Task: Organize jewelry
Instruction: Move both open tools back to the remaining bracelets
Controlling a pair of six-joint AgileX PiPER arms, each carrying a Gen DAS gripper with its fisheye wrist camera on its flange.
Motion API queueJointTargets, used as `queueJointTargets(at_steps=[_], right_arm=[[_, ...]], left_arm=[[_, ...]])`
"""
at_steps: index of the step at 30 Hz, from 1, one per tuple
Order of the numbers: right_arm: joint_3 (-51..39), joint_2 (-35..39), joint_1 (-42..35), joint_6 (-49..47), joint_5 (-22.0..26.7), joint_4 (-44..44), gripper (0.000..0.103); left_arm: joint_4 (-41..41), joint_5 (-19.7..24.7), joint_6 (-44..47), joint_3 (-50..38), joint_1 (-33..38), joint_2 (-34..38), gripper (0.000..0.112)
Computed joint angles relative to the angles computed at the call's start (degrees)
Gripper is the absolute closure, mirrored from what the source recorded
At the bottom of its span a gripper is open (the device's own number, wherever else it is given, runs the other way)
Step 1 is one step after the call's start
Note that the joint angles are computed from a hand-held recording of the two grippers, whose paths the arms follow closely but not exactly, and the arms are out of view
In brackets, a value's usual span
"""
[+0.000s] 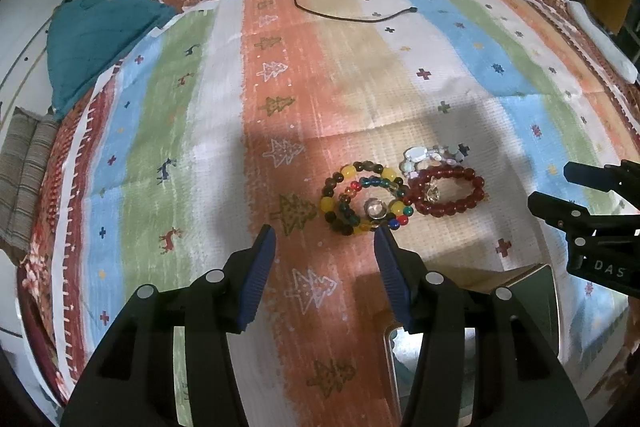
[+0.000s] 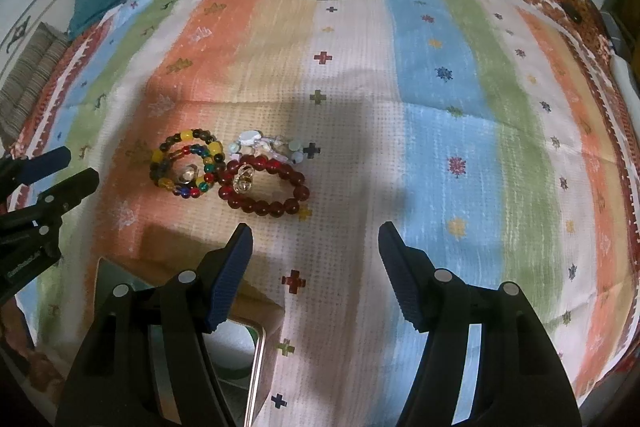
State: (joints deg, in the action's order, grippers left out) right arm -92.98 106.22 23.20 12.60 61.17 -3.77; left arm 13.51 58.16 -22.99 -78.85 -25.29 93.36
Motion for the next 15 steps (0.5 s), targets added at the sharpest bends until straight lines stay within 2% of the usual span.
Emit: queueJointTargets(at_steps=[15], right_arm=[[-3.79,4.07,-0.29,-0.65,1.29,0.43,0.038]], left_arm=[[0.28,0.51,1.61,-3.01,0.78,3.88,0.058]])
